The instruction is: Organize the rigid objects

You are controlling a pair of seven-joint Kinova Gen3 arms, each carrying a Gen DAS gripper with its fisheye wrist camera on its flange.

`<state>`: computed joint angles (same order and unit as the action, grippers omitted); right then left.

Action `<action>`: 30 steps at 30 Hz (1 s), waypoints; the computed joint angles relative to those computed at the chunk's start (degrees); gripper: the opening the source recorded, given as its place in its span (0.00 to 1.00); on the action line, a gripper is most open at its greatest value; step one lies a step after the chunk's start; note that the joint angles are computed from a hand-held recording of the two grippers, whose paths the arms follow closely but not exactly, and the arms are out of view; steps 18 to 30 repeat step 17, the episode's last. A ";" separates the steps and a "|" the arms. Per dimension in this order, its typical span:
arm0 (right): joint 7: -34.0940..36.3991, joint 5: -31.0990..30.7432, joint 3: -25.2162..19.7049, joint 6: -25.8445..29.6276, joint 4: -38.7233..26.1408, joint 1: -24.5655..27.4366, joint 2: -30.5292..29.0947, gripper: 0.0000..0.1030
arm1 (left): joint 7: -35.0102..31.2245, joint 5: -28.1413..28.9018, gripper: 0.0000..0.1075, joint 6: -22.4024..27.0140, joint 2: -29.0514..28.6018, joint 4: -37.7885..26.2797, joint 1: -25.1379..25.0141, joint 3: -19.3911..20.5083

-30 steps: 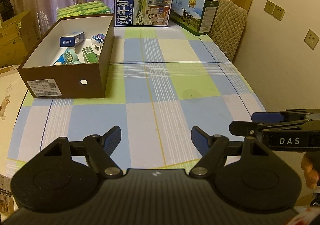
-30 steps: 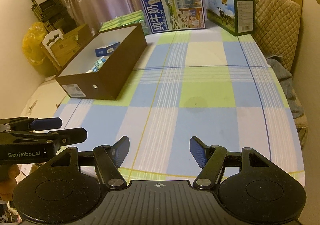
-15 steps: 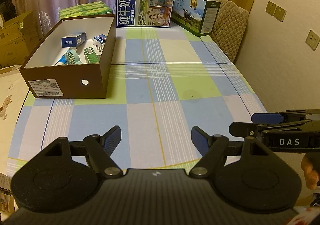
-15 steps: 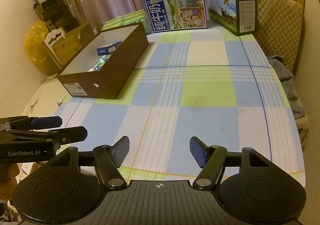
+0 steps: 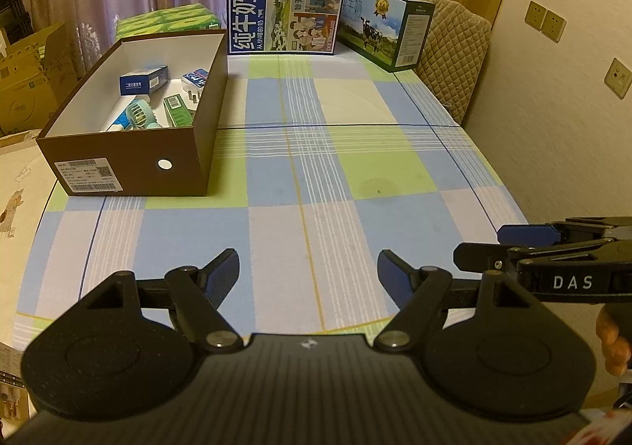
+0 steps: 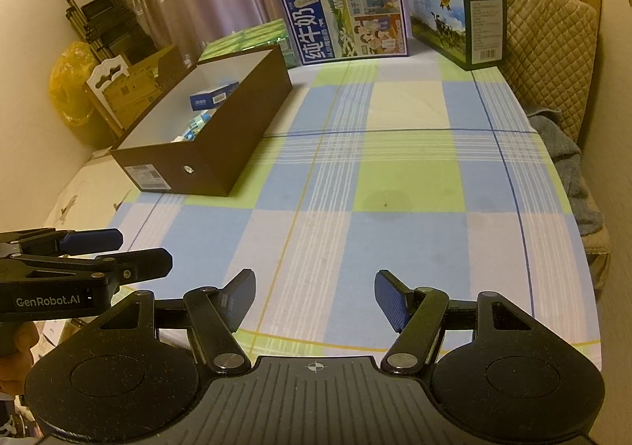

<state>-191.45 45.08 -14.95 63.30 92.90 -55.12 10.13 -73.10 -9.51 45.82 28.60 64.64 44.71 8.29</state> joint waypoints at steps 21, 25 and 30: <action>0.46 -0.49 -1.22 -2.57 3.89 2.22 -2.76 0.62 | 3.82 -2.26 0.69 0.50 0.66 -0.67 2.47 -1.24; 0.46 -0.49 -1.22 -2.57 3.89 2.22 -2.76 0.62 | 3.82 -2.26 0.69 0.50 0.66 -0.67 2.47 -1.24; 0.46 -0.49 -1.22 -2.57 3.89 2.22 -2.76 0.62 | 3.82 -2.26 0.69 0.50 0.66 -0.67 2.47 -1.24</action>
